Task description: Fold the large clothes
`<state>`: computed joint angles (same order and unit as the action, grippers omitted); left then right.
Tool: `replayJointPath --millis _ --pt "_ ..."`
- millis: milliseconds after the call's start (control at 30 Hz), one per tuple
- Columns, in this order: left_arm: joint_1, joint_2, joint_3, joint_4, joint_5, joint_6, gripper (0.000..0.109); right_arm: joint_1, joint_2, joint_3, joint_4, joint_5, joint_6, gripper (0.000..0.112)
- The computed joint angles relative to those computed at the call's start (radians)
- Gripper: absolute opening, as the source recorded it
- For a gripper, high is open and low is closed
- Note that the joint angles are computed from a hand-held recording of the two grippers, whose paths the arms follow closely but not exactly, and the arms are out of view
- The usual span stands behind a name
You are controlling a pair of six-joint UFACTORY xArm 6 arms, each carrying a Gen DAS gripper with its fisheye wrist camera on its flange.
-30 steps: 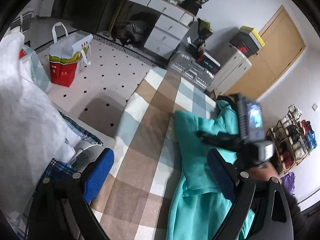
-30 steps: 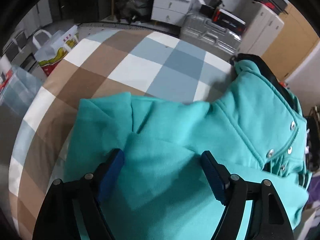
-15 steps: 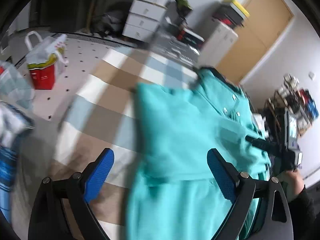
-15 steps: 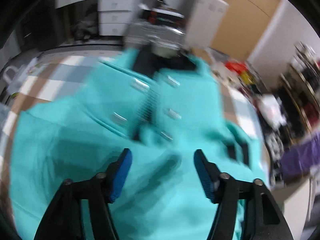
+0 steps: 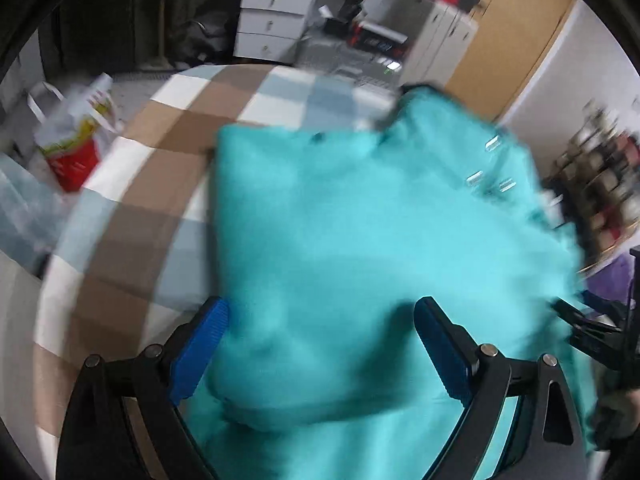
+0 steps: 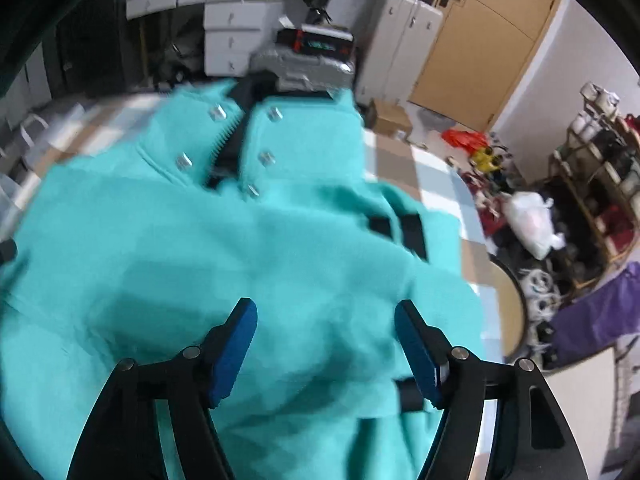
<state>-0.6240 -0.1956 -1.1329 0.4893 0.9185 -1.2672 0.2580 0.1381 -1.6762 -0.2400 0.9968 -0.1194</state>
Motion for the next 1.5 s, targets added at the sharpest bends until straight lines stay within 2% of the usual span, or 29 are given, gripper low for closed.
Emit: replayJointPath --millis 33,100,133,167,200,233,300,367,400,433,467,500,567,633,700,800,833,867,933,1000,1067,1133,1167,1233,1333,1400,1467,1500 --pt "0.001 0.014 -0.003 -0.010 0.014 0.040 0.092 -0.004 0.005 0.041 -0.023 0.013 0.015 0.072" --pt "0.003 0.015 -0.002 -0.015 0.017 0.080 0.093 -0.008 -0.048 0.125 -0.026 -0.068 0.023 0.073" --pt "-0.001 0.009 -0.019 -0.041 0.043 0.077 0.092 -0.005 -0.057 0.143 -0.041 -0.077 0.032 0.073" --pt "0.001 -0.016 -0.010 -0.073 0.028 0.068 0.092 -0.002 -0.057 0.129 -0.037 -0.057 0.030 0.073" --pt "-0.001 -0.056 0.020 -0.066 -0.028 0.032 0.092 -0.003 -0.048 0.096 -0.013 -0.018 0.017 0.073" --pt "-0.013 -0.082 0.033 -0.031 -0.054 -0.007 0.092 -0.013 -0.053 0.076 0.042 -0.002 -0.002 0.071" --pt "-0.048 -0.091 0.006 0.042 -0.023 -0.021 0.092 -0.038 -0.094 0.104 0.128 -0.068 -0.031 0.070" --pt "-0.079 -0.070 -0.015 0.088 -0.027 0.008 0.092 -0.036 -0.106 0.112 0.072 -0.115 0.012 0.074" --pt "-0.091 -0.047 -0.030 0.076 -0.027 0.054 0.092 -0.039 -0.102 0.113 0.034 -0.111 0.037 0.075" --pt "-0.097 -0.023 -0.044 0.060 -0.021 0.097 0.092 -0.041 -0.078 0.088 0.015 -0.067 0.048 0.076" --pt "-0.115 0.012 -0.067 0.066 0.015 0.134 0.092 -0.040 -0.057 0.074 0.003 -0.027 0.054 0.076" --pt "-0.134 0.056 -0.111 0.082 0.092 0.170 0.092 -0.048 -0.044 0.101 0.005 -0.008 0.046 0.077" --pt "-0.163 0.081 -0.153 0.127 0.170 0.199 0.093 -0.050 -0.077 0.137 0.015 -0.046 0.057 0.079" --pt "-0.155 0.050 -0.137 0.080 0.157 0.183 0.093 -0.043 -0.078 0.114 0.023 0.024 0.033 0.080" --pt "-0.160 0.022 -0.109 0.076 0.148 0.185 0.093 -0.063 -0.087 0.089 0.093 0.069 -0.025 0.079" --pt "-0.174 0.000 -0.093 0.080 0.171 0.211 0.093 -0.078 -0.148 0.175 0.030 -0.009 0.004 0.084" --pt "-0.166 0.004 -0.089 0.076 0.159 0.212 0.093 -0.087 -0.147 0.188 0.022 0.019 -0.007 0.089" --pt "-0.159 0.011 -0.087 0.078 0.144 0.212 0.093 -0.107 -0.147 0.224 0.057 0.049 -0.035 0.090" --pt "-0.135 0.036 -0.098 0.061 0.120 0.235 0.093 -0.163 -0.152 0.240 0.203 0.046 -0.033 0.097" --pt "-0.129 0.050 -0.111 0.051 0.114 0.236 0.093 -0.195 -0.176 0.291 0.276 0.002 -0.019 0.100" --pt "-0.134 0.044 -0.104 0.060 0.110 0.238 0.093 -0.187 -0.228 0.383 0.244 -0.083 -0.042 0.096" --pt "-0.131 0.050 -0.116 0.052 0.109 0.254 0.093 -0.160 -0.252 0.415 0.147 -0.116 -0.030 0.095" --pt "-0.135 0.045 -0.115 0.057 0.111 0.255 0.093 -0.149 -0.248 0.403 0.130 -0.119 -0.036 0.084" --pt "-0.150 0.034 -0.114 0.072 0.127 0.269 0.093 -0.141 -0.261 0.392 0.170 -0.161 -0.063 0.078" --pt "-0.189 0.054 -0.164 0.139 0.226 0.274 0.093 -0.154 -0.210 0.279 0.342 -0.227 -0.161 0.083" --pt "-0.206 0.083 -0.213 0.184 0.302 0.260 0.093 -0.156 -0.104 0.108 0.443 -0.170 -0.163 0.092" --pt "-0.198 0.073 -0.207 0.183 0.288 0.251 0.093 -0.147 0.036 -0.100 0.459 -0.100 -0.098 0.094" --pt "-0.191 0.061 -0.195 0.183 0.266 0.238 0.093 -0.148 0.127 -0.205 0.486 -0.097 -0.037 0.094"
